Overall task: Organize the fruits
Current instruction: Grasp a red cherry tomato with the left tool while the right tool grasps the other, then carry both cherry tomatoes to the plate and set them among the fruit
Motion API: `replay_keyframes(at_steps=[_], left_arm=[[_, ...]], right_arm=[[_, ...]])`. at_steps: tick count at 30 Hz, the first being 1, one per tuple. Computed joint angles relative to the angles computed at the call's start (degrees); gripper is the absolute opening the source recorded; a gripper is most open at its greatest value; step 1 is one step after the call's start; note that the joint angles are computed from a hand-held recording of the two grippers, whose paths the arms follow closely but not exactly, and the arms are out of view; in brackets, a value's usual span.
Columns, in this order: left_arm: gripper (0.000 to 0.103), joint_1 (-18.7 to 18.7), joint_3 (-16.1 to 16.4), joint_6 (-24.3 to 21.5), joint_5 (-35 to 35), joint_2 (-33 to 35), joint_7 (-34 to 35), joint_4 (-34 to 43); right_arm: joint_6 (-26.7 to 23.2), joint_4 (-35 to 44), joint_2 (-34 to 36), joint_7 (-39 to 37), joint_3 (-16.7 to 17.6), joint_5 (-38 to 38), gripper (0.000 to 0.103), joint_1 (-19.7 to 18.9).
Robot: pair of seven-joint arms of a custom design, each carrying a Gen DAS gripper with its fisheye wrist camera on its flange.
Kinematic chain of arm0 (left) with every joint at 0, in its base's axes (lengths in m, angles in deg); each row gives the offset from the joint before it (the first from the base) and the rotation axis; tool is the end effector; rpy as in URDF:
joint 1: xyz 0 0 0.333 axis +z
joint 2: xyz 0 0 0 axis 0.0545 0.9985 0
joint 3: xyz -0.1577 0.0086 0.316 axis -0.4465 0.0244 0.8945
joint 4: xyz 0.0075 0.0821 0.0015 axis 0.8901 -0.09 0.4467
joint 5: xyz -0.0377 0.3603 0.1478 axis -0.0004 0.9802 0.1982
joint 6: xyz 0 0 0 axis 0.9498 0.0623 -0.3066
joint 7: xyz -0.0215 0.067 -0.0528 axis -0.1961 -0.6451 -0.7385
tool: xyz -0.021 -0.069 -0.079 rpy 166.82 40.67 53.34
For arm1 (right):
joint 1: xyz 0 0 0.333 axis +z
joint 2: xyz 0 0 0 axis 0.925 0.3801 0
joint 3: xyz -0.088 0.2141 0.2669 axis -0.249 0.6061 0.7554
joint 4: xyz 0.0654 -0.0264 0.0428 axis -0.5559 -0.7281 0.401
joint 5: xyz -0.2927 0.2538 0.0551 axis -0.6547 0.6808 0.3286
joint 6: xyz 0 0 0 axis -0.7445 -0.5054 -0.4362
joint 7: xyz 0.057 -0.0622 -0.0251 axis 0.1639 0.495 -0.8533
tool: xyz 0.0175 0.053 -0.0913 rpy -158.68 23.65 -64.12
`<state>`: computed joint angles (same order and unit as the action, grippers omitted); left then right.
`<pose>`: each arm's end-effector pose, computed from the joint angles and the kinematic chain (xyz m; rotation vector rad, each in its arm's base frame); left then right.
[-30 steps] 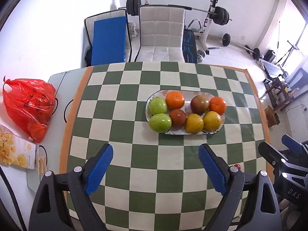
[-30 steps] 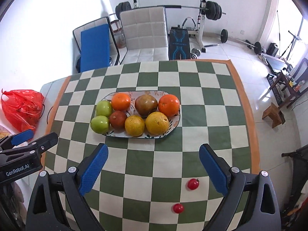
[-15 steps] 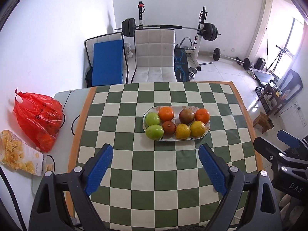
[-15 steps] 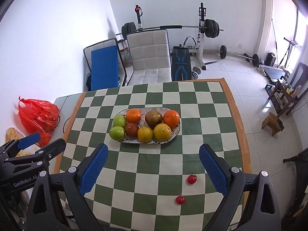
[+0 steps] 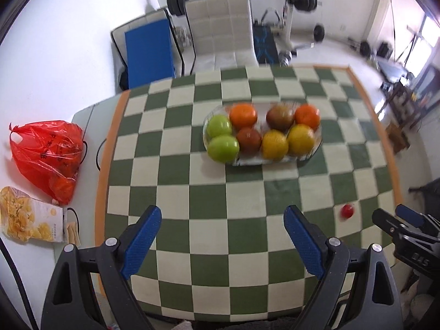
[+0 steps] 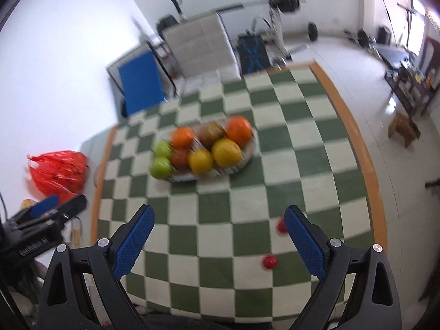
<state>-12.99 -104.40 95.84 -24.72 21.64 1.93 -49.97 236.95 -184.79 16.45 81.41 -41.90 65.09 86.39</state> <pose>0.4419 -0.2829 0.4614 -1.9894 1.9890 -0.2244 0.3995 0.0973 0.4694 -1.8488 1.9621 -0.1102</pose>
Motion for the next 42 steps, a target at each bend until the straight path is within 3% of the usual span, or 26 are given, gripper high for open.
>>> replay_keyframes(at_steps=[2,4,9,13,15,18,21,28,36,38,42], left_arm=[[0.091,-0.6,-0.3,-1.4,-0.1,3.4,1.2,1.4],[0.091,-1.7,-0.1,-2.9,-0.8,7.1,3.2,3.2],[0.091,-4.9,1.4,-6.5,-3.2,15.2,7.8,8.1],[0.091,-6.7,2.5,-8.6,-4.9,18.2,10.0,10.9],[0.091,-7.1,2.9,-9.0,-6.5,19.5,10.8,12.4],[0.091,-7.5,3.0,-8.3,-9.4,21.4,12.3,14.7],[0.091,-8.1,2.6,-6.9,-13.1,25.0,14.8,18.3],[0.090,-12.8,2.0,-6.9,-16.5,36.1,21.9,30.6],[0.035,-16.9,2.7,-10.1,-18.8,43.1,26.4,38.4],[0.027,-17.6,3.1,-9.8,-18.9,43.5,26.3,38.5],[0.027,-17.5,3.4,-7.2,-19.7,42.5,26.1,36.8]], right_arm=[[-0.9,-1.2,4.4,-1.7,-1.7,1.2,0.076,0.0],[-1.6,-2.1,8.4,-4.9,-2.9,4.1,0.068,-0.1],[-0.6,-3.4,16.8,-10.5,-0.9,8.9,0.061,-2.3],[0.5,-3.2,21.3,-11.6,2.4,8.4,0.045,-4.2],[1.9,-3.7,22.2,-12.3,3.5,7.9,0.031,-4.9],[3.9,-5.4,20.5,-14.2,3.8,9.2,0.031,-5.9],[3.8,-6.7,17.3,-17.2,2.0,12.9,0.031,-6.9],[3.6,-6.8,15.8,-16.1,-2.6,9.5,0.031,-12.3],[3.6,-5.6,17.5,-15.7,-3.8,7.7,0.031,-17.2],[3.2,-5.5,17.2,-15.7,-4.0,7.5,0.031,-17.9],[3.1,-4.8,17.4,-16.2,-3.9,8.1,0.031,-18.3]])
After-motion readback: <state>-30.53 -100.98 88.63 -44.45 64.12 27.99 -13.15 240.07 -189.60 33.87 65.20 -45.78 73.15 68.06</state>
